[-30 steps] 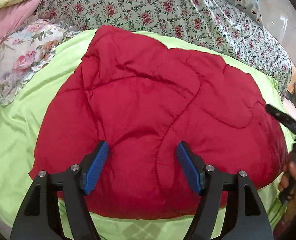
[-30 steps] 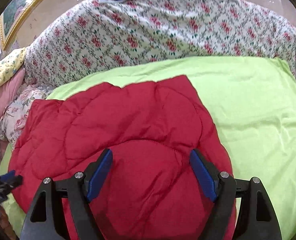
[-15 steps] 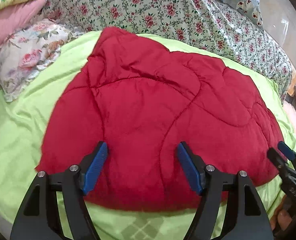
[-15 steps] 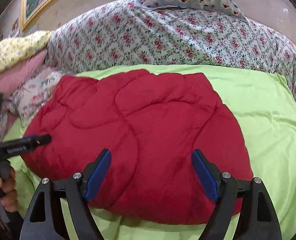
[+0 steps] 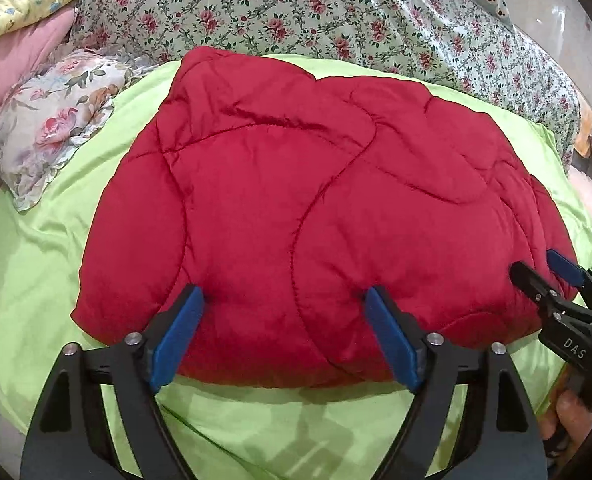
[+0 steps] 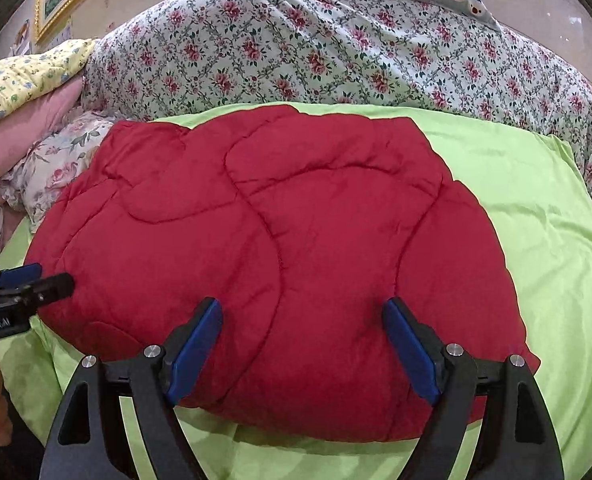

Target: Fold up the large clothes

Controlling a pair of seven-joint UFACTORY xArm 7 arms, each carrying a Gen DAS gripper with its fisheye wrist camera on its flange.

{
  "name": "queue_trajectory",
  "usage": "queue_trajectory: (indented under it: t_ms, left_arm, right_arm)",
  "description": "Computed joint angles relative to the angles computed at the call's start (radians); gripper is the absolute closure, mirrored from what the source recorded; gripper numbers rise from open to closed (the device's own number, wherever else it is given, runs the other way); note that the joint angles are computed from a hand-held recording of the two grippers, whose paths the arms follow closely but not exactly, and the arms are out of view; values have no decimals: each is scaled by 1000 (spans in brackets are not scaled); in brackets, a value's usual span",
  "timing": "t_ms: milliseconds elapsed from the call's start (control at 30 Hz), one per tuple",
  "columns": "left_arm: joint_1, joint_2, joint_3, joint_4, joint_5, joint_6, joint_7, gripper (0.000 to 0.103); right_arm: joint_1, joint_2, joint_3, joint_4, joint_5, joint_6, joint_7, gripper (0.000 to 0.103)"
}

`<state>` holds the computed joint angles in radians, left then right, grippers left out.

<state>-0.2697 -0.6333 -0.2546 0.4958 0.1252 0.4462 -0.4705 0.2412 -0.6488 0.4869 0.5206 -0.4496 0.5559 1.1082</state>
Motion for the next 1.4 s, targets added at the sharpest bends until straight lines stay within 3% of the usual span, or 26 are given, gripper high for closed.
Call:
queue_trajectory:
  t_ms: [900, 1400]
  left_arm:
    - [16, 48, 11, 3, 8, -55, 18, 0]
    - [31, 136, 30, 73, 8, -58, 34, 0]
  right_arm:
    - [-12, 43, -48, 2, 16, -28, -14, 9]
    - [2, 78, -82, 38, 53, -6, -63, 8]
